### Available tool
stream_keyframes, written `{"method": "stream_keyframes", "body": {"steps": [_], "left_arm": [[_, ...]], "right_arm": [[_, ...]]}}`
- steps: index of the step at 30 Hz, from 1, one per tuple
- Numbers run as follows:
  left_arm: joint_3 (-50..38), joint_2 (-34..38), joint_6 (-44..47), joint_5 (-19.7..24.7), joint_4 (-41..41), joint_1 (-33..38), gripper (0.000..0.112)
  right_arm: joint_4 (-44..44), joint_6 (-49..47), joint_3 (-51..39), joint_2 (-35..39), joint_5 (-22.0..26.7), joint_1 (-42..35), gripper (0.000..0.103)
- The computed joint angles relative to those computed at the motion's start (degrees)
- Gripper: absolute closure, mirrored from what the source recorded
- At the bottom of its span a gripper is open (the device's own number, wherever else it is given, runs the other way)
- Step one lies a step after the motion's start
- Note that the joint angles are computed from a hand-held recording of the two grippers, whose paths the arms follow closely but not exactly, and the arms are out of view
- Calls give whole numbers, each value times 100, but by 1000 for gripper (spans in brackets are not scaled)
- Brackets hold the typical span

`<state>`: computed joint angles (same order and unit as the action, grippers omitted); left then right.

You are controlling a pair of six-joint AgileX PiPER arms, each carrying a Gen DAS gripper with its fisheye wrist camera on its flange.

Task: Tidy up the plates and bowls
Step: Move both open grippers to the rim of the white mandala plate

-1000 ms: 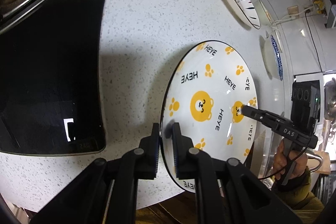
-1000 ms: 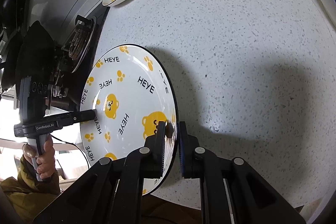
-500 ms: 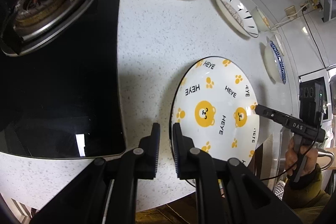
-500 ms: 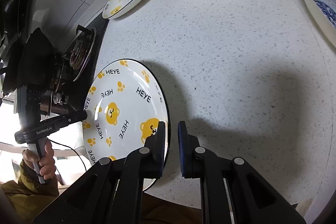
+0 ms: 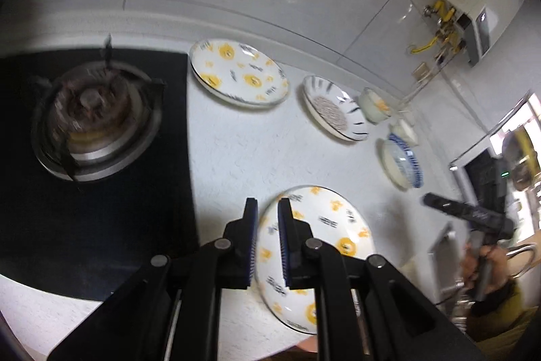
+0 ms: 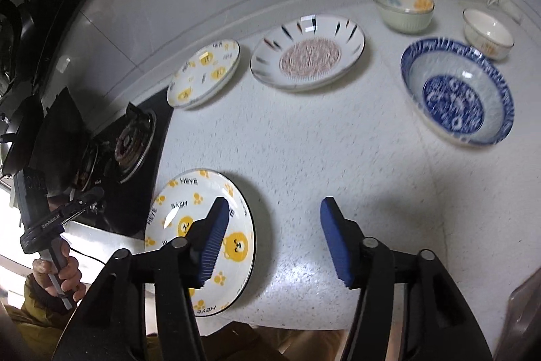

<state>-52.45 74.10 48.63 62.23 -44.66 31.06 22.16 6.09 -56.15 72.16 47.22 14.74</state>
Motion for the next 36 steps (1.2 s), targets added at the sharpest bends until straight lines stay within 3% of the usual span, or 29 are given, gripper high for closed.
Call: {"method": "stream_keyframes", "body": {"steps": [3, 6, 7, 8, 11, 12, 19, 22, 27, 36], "left_arm": [[-230, -46, -59, -19, -11, -228, 100], [-339, -249, -599, -440, 297, -790, 99], [-367, -319, -814, -584, 448, -979, 83], [-414, -380, -1084, -757, 634, -1203, 61], [-578, -402, -1851, -1076, 1171, -1796, 25], [-662, -349, -2122, -1156, 1346, -1983, 22], [-1272, 342, -3643, -1462, 2252, -3018, 21], [-1784, 903, -4286, -1489, 2633, -3513, 21], [-2753, 1978, -4350, -1259, 2169, -3825, 21], [-4809, 4178, -4854, -738, 1732, -3999, 21]], "right_arm": [[37, -231, -198, 24, 123, -181, 49], [255, -737, -381, 154, 276, -513, 46], [388, -960, -465, 239, 345, -646, 46], [468, -1138, -532, 309, 392, -744, 45], [770, -1727, -728, 542, 512, -1085, 42], [887, -1944, -822, 668, 548, -1205, 41], [1357, -2829, -1689, 1575, 822, -1686, 39], [1510, -3039, -2209, 2044, 923, -1776, 32], [1913, -3210, -3332, 3142, 1433, -1918, 27], [1247, -2317, -5617, 5055, 2129, -1865, 21]]}}
